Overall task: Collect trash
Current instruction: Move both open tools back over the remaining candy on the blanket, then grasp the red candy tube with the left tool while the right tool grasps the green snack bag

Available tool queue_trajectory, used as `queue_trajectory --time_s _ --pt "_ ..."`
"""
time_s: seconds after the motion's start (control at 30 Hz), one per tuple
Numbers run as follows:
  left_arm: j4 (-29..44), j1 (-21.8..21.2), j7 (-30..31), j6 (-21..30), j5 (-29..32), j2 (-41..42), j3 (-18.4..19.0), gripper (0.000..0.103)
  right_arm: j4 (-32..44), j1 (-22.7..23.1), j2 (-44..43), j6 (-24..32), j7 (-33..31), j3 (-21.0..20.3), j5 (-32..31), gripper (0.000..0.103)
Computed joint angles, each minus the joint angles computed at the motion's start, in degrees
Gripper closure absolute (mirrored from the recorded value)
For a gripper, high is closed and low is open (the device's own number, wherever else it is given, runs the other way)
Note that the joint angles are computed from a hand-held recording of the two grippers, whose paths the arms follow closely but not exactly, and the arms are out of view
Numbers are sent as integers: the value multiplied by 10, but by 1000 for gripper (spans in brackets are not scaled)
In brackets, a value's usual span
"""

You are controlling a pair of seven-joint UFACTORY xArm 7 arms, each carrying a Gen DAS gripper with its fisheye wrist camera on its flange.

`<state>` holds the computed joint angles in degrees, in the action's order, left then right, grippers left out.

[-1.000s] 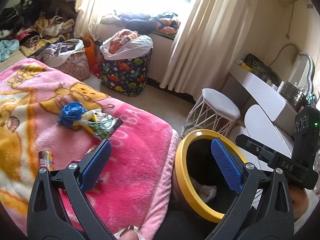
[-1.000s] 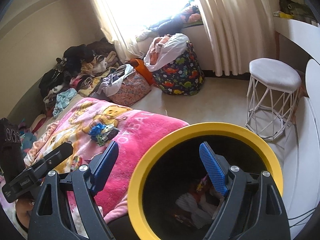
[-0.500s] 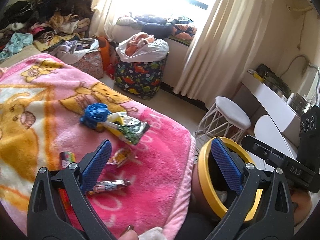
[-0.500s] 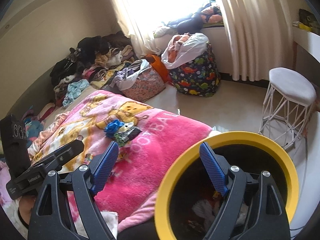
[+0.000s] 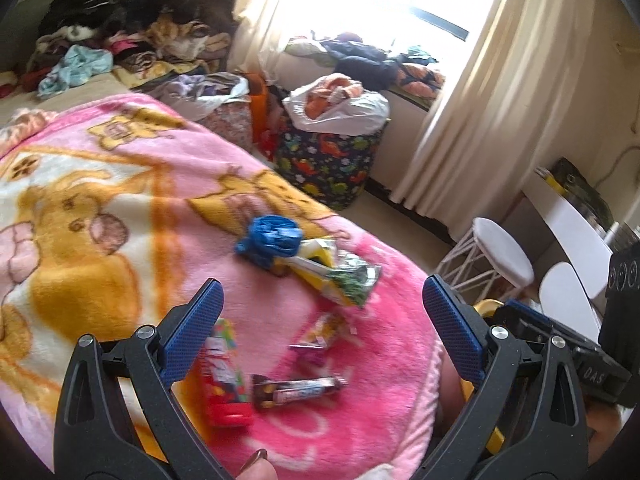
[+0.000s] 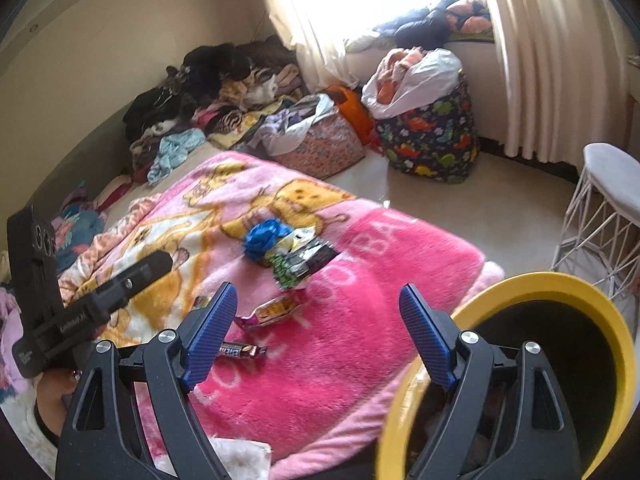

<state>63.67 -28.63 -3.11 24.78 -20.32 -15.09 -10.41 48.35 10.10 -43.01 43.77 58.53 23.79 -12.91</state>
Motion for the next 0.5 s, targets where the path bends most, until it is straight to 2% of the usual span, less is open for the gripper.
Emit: queue_trajectory --time_s 0.4,0.5 --pt "-37 30 -21 20 16 -12 16 12 36 4 102 -34 -2 -1 -27 23" --pt "-37 31 -19 37 10 -6 19 21 47 8 129 -40 -12 -10 -37 23"
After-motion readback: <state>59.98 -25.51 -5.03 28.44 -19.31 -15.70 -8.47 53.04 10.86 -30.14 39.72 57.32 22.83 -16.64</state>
